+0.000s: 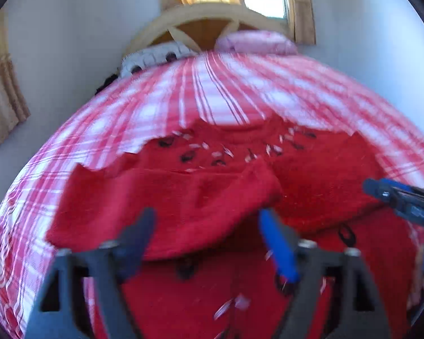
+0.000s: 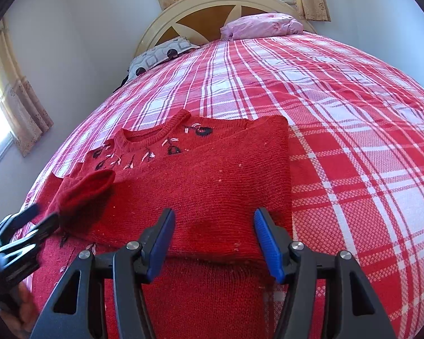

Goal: Fold small clothes

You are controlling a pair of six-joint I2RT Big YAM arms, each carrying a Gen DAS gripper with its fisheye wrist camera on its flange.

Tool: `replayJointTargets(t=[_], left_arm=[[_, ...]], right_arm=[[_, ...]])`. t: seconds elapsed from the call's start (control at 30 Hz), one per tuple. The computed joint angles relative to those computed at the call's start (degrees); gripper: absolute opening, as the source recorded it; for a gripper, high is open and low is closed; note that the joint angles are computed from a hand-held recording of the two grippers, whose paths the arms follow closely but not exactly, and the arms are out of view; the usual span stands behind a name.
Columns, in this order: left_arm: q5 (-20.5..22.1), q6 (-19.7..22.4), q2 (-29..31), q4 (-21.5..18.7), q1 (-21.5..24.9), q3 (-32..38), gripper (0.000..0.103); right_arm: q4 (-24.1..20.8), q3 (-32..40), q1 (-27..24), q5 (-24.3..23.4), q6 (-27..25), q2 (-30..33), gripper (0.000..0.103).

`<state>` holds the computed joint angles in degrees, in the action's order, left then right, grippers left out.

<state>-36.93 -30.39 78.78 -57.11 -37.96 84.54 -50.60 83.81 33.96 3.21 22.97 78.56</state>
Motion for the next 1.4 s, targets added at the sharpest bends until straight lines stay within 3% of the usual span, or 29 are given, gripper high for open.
replayJointTargets(t=[0.07, 0.13, 0.27, 0.43, 0.5, 0.57, 0.6, 0.8, 0.97, 1.13, 1.23, 1.4], left_arm=[[-2.4, -0.7, -4.3, 2.3, -0.6, -3.9, 0.101], [-5.2, -2.8, -7.2, 2.5, -0.5, -6.4, 0.101], [-2.0, -8.7, -9.5, 0.2, 2.9, -8.5, 0.099], [-0.5, -13.6, -11.3, -2.8, 5.5, -10.6, 0.096], [-0.8, -14.9, -12.4, -3.5, 6.0, -11.5, 0.096], [-0.4, -15.6, -13.1, -4.1, 6.9, -12.2, 0.096], [-0.1, -16.2, -13.5, -4.4, 7.2, -12.5, 0.096], [4.7, -17.7, -14.8, -2.8, 9.1, -14.6, 0.097], [6.3, -17.5, -10.5, -3.6, 11.7, -11.9, 0.097], [9.8, -21.2, -5.9, -6.2, 14.9, -8.7, 0.097], [9.7, -22.9, -2.5, -10.3, 15.6, -5.7, 0.097], [9.2, -26.1, -2.0, -11.3, 16.7, -5.3, 0.097]], right_arm=[[1.9, -0.4, 0.3, -1.5, 3.1, -1.2, 0.06], [7.1, -1.5, 0.3, -8.7, 7.5, -2.2, 0.06], [4.2, 4.9, 3.4, -15.6, 8.4, 4.5, 0.06], [0.4, 11.3, 7.7, -14.9, 6.7, 12.0, 0.06], [-0.4, 13.5, 9.2, -12.3, 5.7, 14.3, 0.059], [-1.5, 15.5, 10.3, -9.6, 3.9, 15.6, 0.035], [-3.4, 17.5, 10.6, -10.2, 2.9, 17.0, 0.01], [-8.8, 25.4, 11.6, -9.9, -0.5, 19.6, 0.007], [-10.5, 37.7, 11.7, -10.9, -3.3, 21.7, 0.007], [-10.0, 47.9, 11.1, -10.4, -6.4, 22.0, 0.007], [-9.2, 46.9, 9.5, -9.8, -7.8, 19.7, 0.007], [-3.0, 31.4, 4.1, -8.7, -5.4, 10.1, 0.007]])
